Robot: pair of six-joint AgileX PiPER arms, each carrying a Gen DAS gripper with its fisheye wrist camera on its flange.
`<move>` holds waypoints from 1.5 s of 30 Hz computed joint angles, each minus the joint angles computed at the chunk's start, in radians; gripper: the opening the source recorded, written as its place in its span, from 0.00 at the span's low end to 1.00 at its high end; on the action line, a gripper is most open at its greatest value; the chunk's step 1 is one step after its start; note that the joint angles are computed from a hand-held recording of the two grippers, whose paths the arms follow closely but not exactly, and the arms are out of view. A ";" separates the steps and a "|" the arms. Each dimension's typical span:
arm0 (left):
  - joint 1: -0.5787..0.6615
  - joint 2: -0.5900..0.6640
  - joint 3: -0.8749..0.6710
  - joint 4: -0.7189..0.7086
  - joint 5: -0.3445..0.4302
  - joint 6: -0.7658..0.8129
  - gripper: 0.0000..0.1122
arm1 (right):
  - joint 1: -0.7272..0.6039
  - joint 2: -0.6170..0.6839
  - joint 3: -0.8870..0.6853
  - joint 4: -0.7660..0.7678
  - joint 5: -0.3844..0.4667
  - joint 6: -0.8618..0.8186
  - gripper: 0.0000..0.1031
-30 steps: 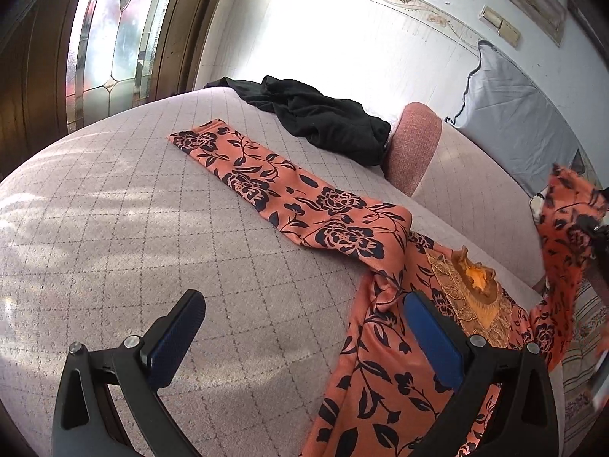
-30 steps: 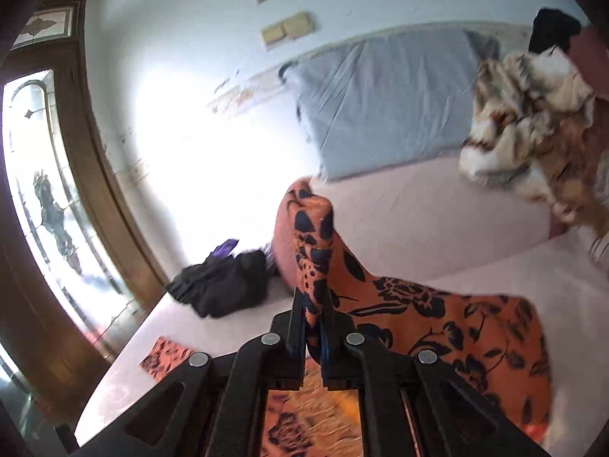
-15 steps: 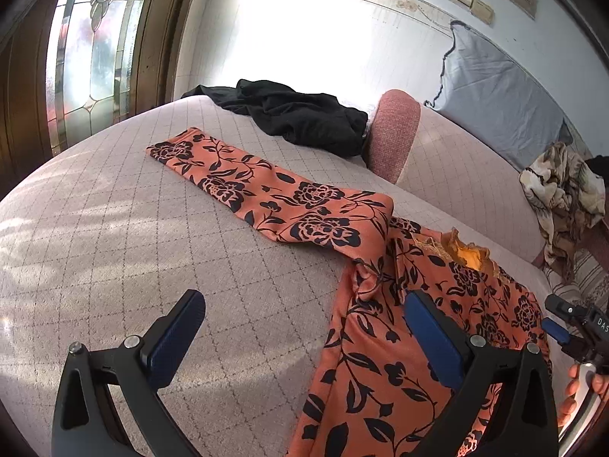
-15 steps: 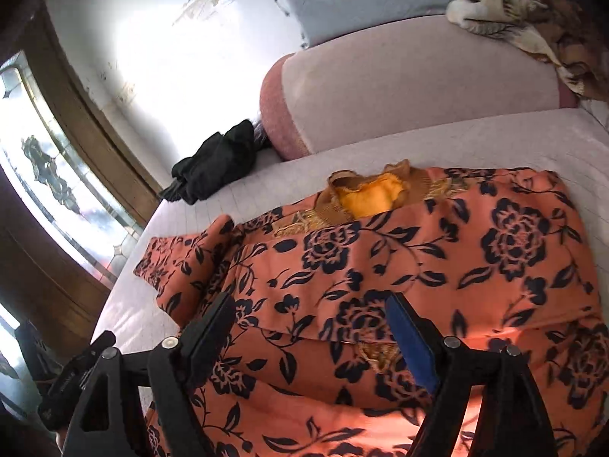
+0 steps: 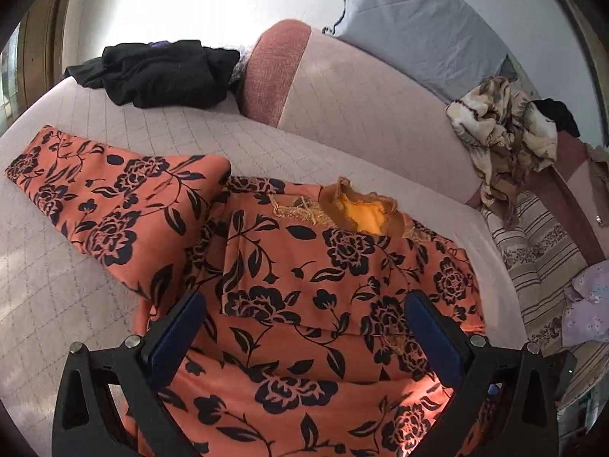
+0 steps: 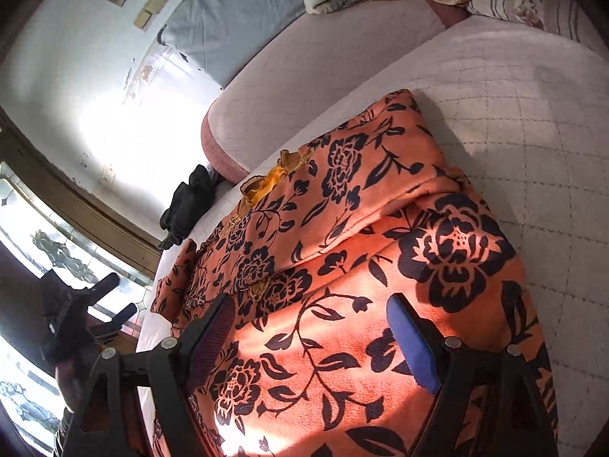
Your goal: Fold small clothes
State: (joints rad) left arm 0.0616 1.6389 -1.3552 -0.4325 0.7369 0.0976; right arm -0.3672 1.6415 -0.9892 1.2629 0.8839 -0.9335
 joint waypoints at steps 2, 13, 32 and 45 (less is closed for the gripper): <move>-0.008 0.102 -0.073 0.060 0.032 -0.071 0.86 | -0.020 0.027 0.015 0.027 0.016 -0.030 0.82; -0.007 0.212 -0.129 0.234 0.069 -0.262 0.40 | 0.003 0.025 0.034 0.064 -0.022 -0.129 0.82; -0.065 0.086 0.078 0.527 -0.074 -0.472 0.05 | 0.004 0.018 0.029 0.041 -0.030 -0.122 0.82; 0.056 0.052 0.071 0.179 -0.013 -0.152 0.16 | 0.045 0.427 -0.659 -0.262 0.072 0.524 0.91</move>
